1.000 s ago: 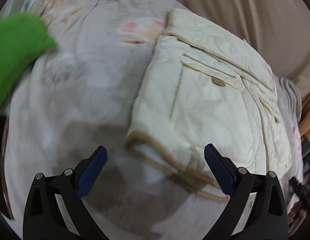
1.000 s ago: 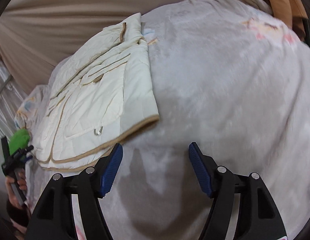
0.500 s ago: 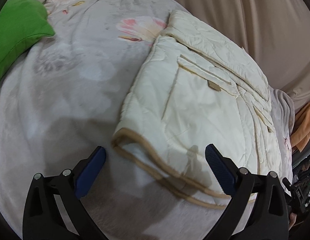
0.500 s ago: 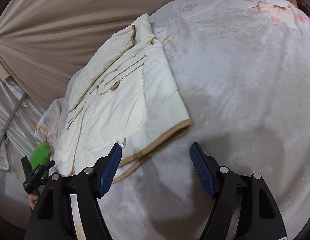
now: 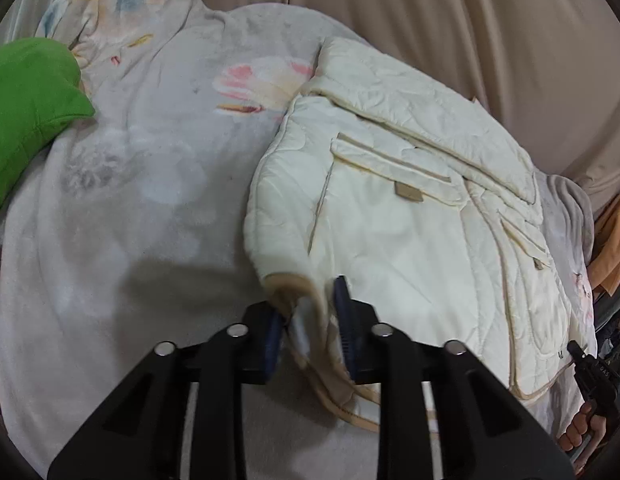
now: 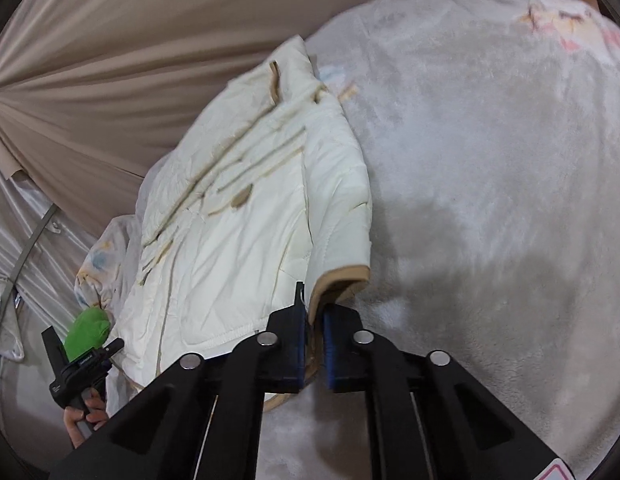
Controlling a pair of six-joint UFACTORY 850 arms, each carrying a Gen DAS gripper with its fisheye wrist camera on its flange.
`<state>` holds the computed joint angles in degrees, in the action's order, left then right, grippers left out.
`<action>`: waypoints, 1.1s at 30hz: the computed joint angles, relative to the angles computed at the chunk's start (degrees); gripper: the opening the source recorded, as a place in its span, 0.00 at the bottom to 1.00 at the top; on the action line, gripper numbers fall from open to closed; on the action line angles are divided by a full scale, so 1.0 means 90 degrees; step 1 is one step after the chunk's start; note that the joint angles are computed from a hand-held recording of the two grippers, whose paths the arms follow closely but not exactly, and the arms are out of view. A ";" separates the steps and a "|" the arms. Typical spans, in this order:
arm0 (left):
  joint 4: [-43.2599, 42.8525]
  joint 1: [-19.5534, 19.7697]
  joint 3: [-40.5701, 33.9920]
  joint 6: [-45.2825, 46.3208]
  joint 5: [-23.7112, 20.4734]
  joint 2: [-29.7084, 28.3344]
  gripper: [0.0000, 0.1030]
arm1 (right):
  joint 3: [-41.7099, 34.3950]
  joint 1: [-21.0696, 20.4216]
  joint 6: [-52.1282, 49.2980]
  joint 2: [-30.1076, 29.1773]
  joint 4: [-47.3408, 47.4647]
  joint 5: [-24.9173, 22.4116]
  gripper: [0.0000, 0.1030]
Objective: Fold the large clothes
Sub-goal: 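Grasp the hem end with both grippers and fold it toward the collar, release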
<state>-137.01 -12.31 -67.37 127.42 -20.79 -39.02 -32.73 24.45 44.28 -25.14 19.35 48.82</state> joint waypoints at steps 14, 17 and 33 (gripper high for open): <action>0.0360 0.0850 0.3130 0.1082 -0.2220 0.2510 0.09 | 0.1645 0.2739 -0.1718 0.1644 0.3460 0.1266 0.04; 0.0419 0.1144 0.3896 0.1460 -0.2916 0.3331 0.09 | 0.1894 0.4013 -0.2423 0.2119 0.5052 0.1698 0.04; -0.2571 -0.0405 0.0428 0.3732 -0.0715 0.1276 0.09 | 0.0902 0.0637 -0.2681 0.2215 0.1928 0.1242 0.04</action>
<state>-160.15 -15.96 -63.51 161.01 -27.23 -27.54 -24.61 30.18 20.15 -5.20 36.71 59.99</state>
